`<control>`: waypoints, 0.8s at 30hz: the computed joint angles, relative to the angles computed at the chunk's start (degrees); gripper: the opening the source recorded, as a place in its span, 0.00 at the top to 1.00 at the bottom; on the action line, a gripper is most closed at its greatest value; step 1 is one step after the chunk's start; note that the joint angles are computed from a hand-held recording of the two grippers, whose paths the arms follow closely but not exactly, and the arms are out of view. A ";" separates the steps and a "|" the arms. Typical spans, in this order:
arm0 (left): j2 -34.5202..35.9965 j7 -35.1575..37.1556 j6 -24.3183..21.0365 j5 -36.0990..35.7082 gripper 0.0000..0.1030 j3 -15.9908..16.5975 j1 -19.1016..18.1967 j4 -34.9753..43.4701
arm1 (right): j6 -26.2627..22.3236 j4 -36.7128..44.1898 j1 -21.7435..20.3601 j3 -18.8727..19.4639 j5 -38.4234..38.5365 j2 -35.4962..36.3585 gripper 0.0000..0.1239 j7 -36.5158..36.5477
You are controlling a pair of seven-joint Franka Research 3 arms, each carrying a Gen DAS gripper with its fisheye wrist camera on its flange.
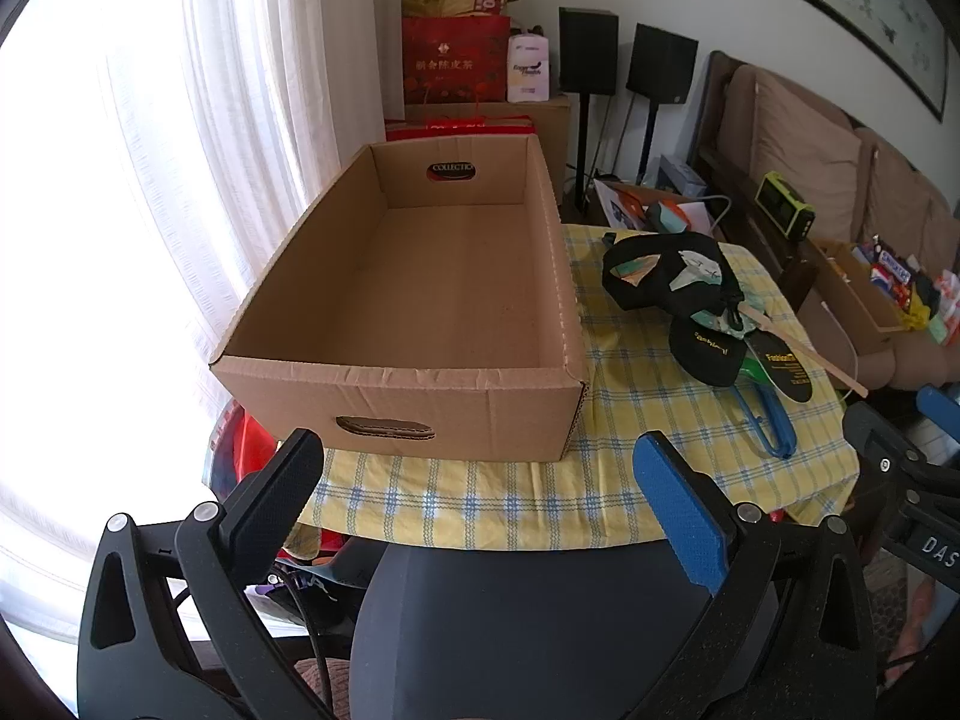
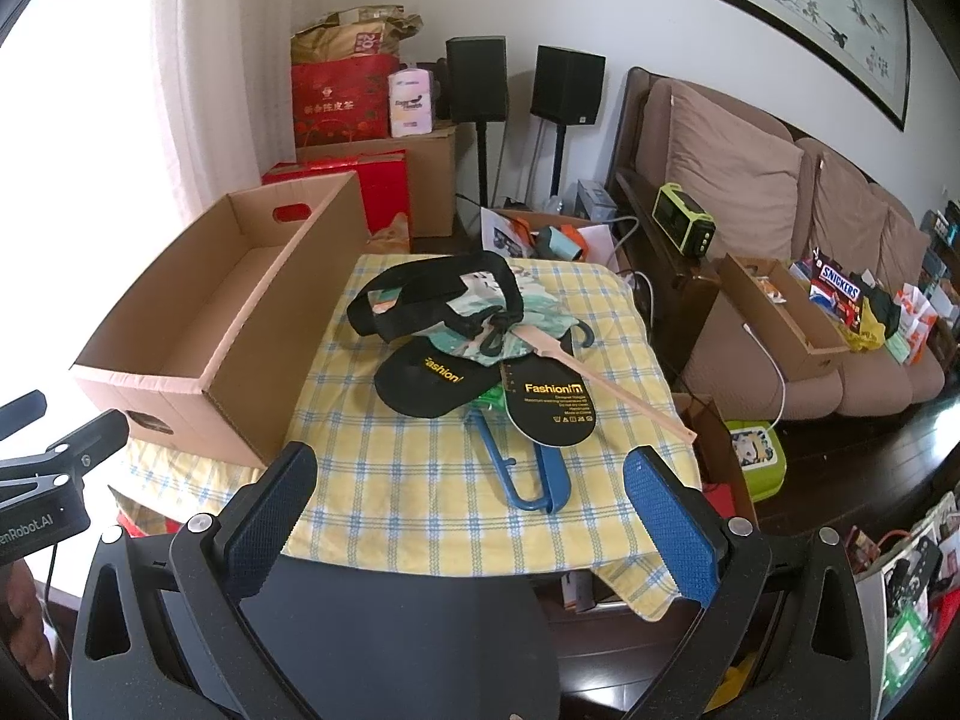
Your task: Organize objects
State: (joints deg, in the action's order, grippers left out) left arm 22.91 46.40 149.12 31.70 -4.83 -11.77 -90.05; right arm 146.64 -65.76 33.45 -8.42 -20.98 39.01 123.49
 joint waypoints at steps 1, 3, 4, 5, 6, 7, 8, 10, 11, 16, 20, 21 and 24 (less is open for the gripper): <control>0.02 -0.13 -0.12 0.09 0.00 0.04 -0.10 0.04 | -0.05 0.08 0.04 -0.01 -0.01 0.05 0.17 -0.02; 0.05 -0.10 -0.14 0.13 0.00 0.03 -0.13 0.06 | -0.03 -0.03 0.08 -0.08 -0.05 -0.02 0.17 0.06; 0.07 -0.10 -0.14 0.20 0.00 0.04 -0.15 0.08 | -0.02 -0.05 0.09 -0.05 -0.05 -0.03 0.17 0.00; 0.10 -0.10 -0.17 0.26 0.00 0.06 -0.19 0.14 | -0.03 -0.01 -0.03 0.01 0.06 -0.03 0.17 -0.09; 0.13 -0.03 -0.20 0.26 0.00 0.04 -0.18 0.16 | -0.04 0.02 -0.01 -0.01 0.06 -0.01 0.17 -0.06; 0.10 0.01 -0.22 0.22 0.00 0.01 -0.18 0.13 | -0.04 0.02 0.00 -0.01 0.06 -0.01 0.17 -0.07; 0.12 0.06 -0.21 0.14 0.00 -0.03 -0.15 0.13 | -0.09 0.07 0.10 -0.13 -0.03 0.04 0.17 0.12; 0.14 -0.14 -0.28 0.32 0.00 0.05 -0.31 0.15 | 0.03 -0.12 0.14 -0.17 -0.12 -0.06 0.17 0.22; 0.16 -0.21 -0.32 0.42 0.00 0.09 -0.36 0.17 | -0.03 -0.10 0.14 -0.18 -0.16 -0.06 0.17 0.23; 0.73 -0.10 -0.27 1.13 0.00 0.21 -0.61 0.63 | -0.44 0.37 -0.01 -0.22 -0.24 0.29 0.17 0.12; 2.50 0.77 -1.06 1.21 0.00 0.22 -0.84 2.93 | -1.16 2.07 -0.43 -0.20 0.10 1.49 0.17 -0.23; 3.07 1.43 -1.14 0.72 0.00 0.03 -0.68 3.66 | -1.26 2.43 -0.52 -0.23 0.19 1.73 0.17 -0.32; 4.92 2.93 -0.68 0.23 0.00 0.13 -0.77 6.04 | -1.66 4.26 -0.63 -0.73 0.10 2.94 0.17 -0.21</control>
State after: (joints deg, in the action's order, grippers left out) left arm 27.84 49.33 148.43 31.93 -4.70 -12.54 -84.00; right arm 144.98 -61.50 32.82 -9.15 -20.89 41.95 123.28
